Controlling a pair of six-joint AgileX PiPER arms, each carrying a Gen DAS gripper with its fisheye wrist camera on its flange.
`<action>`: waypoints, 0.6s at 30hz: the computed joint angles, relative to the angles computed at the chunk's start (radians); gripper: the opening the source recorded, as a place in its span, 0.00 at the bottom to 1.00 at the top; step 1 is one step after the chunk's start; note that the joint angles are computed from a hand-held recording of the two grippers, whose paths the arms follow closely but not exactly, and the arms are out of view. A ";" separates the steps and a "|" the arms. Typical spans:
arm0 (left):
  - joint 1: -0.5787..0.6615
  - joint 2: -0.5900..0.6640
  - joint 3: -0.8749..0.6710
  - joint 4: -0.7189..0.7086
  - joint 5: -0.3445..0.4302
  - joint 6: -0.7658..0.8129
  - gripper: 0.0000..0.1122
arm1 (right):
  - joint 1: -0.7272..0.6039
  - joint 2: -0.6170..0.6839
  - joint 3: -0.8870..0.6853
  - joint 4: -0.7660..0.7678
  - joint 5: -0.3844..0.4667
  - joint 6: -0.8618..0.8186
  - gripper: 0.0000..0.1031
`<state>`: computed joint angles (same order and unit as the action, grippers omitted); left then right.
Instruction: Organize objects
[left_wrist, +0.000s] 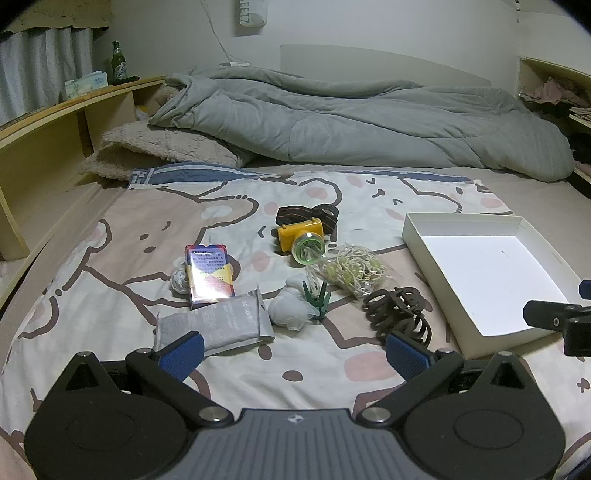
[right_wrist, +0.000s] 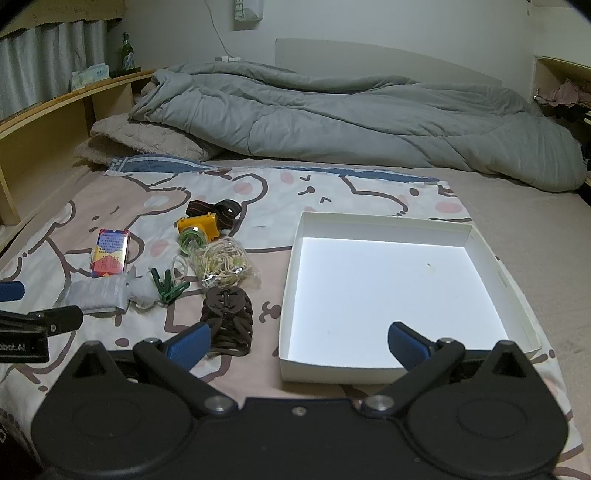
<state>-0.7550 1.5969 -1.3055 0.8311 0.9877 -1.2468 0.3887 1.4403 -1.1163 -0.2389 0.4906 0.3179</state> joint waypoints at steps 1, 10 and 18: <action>0.000 0.001 -0.001 0.000 0.001 0.001 0.92 | -0.001 0.001 0.001 0.002 -0.001 -0.002 1.00; 0.000 0.002 -0.002 0.000 0.001 0.001 0.92 | -0.003 0.002 0.006 -0.001 -0.005 0.000 1.00; 0.000 0.001 -0.002 -0.001 0.002 0.002 0.92 | -0.003 0.005 0.004 -0.001 -0.005 0.000 1.00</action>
